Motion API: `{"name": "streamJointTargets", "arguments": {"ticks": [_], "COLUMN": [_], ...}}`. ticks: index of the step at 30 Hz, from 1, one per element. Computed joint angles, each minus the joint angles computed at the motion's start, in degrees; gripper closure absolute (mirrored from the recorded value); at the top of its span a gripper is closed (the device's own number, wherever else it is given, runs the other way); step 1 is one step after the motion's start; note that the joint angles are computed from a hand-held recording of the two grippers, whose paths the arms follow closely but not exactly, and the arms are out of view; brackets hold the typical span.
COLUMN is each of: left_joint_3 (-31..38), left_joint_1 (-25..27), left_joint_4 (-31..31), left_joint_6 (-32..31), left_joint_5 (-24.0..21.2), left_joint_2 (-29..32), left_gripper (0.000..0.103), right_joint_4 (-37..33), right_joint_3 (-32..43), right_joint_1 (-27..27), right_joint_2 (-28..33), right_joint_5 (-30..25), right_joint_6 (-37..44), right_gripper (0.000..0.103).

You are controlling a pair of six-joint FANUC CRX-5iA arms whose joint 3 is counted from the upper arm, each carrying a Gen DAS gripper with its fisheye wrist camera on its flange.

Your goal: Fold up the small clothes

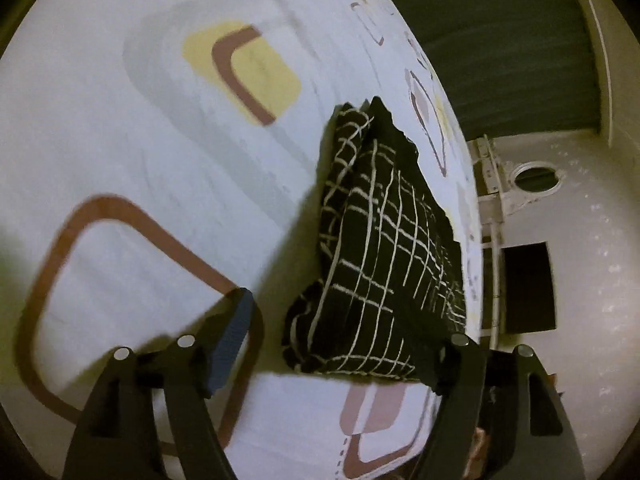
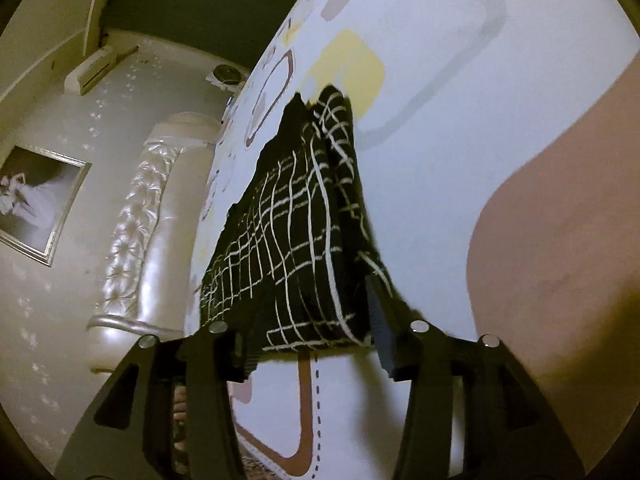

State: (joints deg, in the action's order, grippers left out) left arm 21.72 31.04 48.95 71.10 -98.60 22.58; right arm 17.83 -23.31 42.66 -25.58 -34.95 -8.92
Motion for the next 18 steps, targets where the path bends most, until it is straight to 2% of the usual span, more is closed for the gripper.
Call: {"name": "streamJointTargets", "arguments": {"ticks": [5,7,8,9,10,11,13,18], "left_joint_3": [-0.8,-0.8,-0.6,0.4,1.4,2.0,2.7,4.3], "left_joint_1": [-1.5,-2.6,-3.1,-4.0,-4.5,-4.8,-5.2,-4.3], "left_joint_4": [2.2,2.8,2.5,1.0,-0.1,-0.5,-1.6,-2.1], "left_joint_6": [2.0,2.2,1.9,2.0,2.3,2.8,4.2,4.4], "left_joint_5": [1.1,1.2,1.4,1.5,0.7,-0.3,-0.7,0.0], "left_joint_2": [0.4,0.6,0.7,0.9,1.4,1.8,2.2,1.2], "left_gripper": [0.026,0.026,0.032,0.05,0.06,0.083,0.086,0.089], "right_joint_4": [-3.5,-4.6,-4.5,-5.1,-6.2,-8.6,-8.4,0.9], "right_joint_3": [0.7,1.9,2.6,3.2,4.2,5.5,5.3,2.5], "right_joint_1": [-1.7,-1.9,-1.8,-1.8,-1.9,-2.2,-2.0,0.2], "right_joint_2": [2.5,3.8,4.5,4.9,5.5,6.1,6.0,2.9], "right_joint_5": [5.4,5.4,4.7,4.0,2.6,0.8,0.3,0.6], "right_joint_6": [1.4,2.2,2.6,3.5,4.6,6.7,6.1,-1.6], "right_gripper": [0.05,0.05,0.055,0.061,0.074,0.087,0.093,0.096]}}
